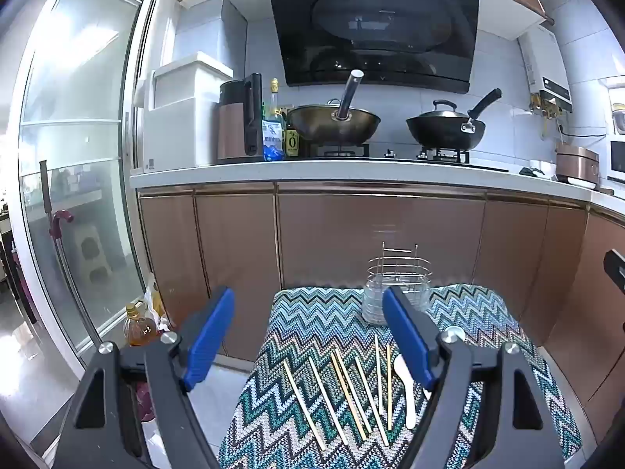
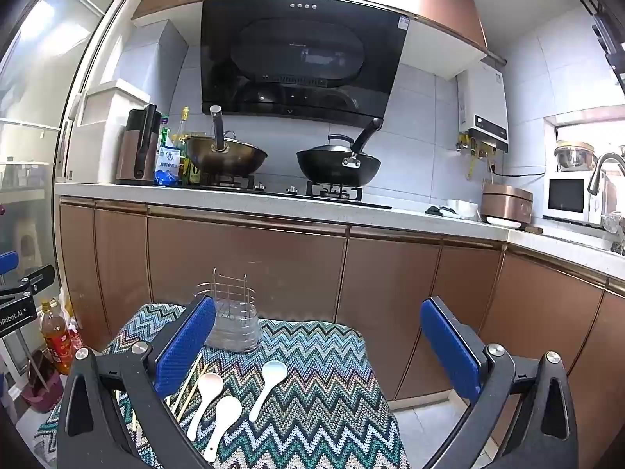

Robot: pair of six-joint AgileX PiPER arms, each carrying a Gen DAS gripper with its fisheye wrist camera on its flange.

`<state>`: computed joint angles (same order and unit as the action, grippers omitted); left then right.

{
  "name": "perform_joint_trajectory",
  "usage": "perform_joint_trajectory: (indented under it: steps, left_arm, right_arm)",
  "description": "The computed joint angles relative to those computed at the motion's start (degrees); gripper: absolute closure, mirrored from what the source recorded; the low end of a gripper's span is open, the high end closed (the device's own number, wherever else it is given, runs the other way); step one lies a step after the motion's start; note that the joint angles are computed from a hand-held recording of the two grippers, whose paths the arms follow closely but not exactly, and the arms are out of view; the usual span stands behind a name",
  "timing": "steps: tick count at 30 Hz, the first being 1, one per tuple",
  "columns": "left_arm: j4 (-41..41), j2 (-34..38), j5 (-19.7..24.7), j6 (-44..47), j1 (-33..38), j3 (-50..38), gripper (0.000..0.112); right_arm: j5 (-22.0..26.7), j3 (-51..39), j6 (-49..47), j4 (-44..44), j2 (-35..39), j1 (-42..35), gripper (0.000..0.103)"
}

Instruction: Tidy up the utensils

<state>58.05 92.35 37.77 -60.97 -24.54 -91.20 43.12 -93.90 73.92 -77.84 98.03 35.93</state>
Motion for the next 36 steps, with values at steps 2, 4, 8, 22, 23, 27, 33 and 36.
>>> perform_joint_trajectory:
  steps: [2, 4, 8, 22, 23, 27, 33, 36]
  left_arm:
    - [0.41, 0.01, 0.19, -0.30, -0.07, 0.03, 0.035]
    - [0.18, 0.02, 0.18, 0.17, -0.05, -0.02, 0.035]
    - [0.16, -0.07, 0.25, 0.13, -0.11, 0.05, 0.035]
    - [2.50, 1.05, -0.16, -3.24, 0.93, 0.08, 0.035]
    - [2.38, 1.35, -0.18, -2.89, 1.05, -0.27, 0.035]
    - [0.54, 2.99, 0.18, -0.77, 1.69, -2.62, 0.035]
    - [-0.67, 5.16, 0.83, 0.74, 2.33, -5.53, 0.035]
    - [-0.22, 5.90, 1.23, 0.51, 2.35, -6.49, 0.035]
  right_arm:
    - [0.29, -0.43, -1.18, 0.95, 0.11, 0.04, 0.000]
    - [0.33, -0.67, -1.46, 1.33, 0.22, 0.02, 0.000]
    - [0.31, -0.70, -0.87, 0.55, 0.38, 0.09, 0.000]
    - [-0.42, -1.39, -0.76, 0.36, 1.61, -0.56, 0.000]
    - [-0.44, -1.74, -1.03, 0.54, 1.87, -0.60, 0.000]
    - [-1.45, -3.00, -2.24, 1.59, 2.86, -1.41, 0.000]
    - [-2.41, -5.29, -3.59, 2.77, 4.21, -2.42, 0.000]
    - [-2.87, -7.19, -4.98, 3.99, 5.13, -2.93, 0.000]
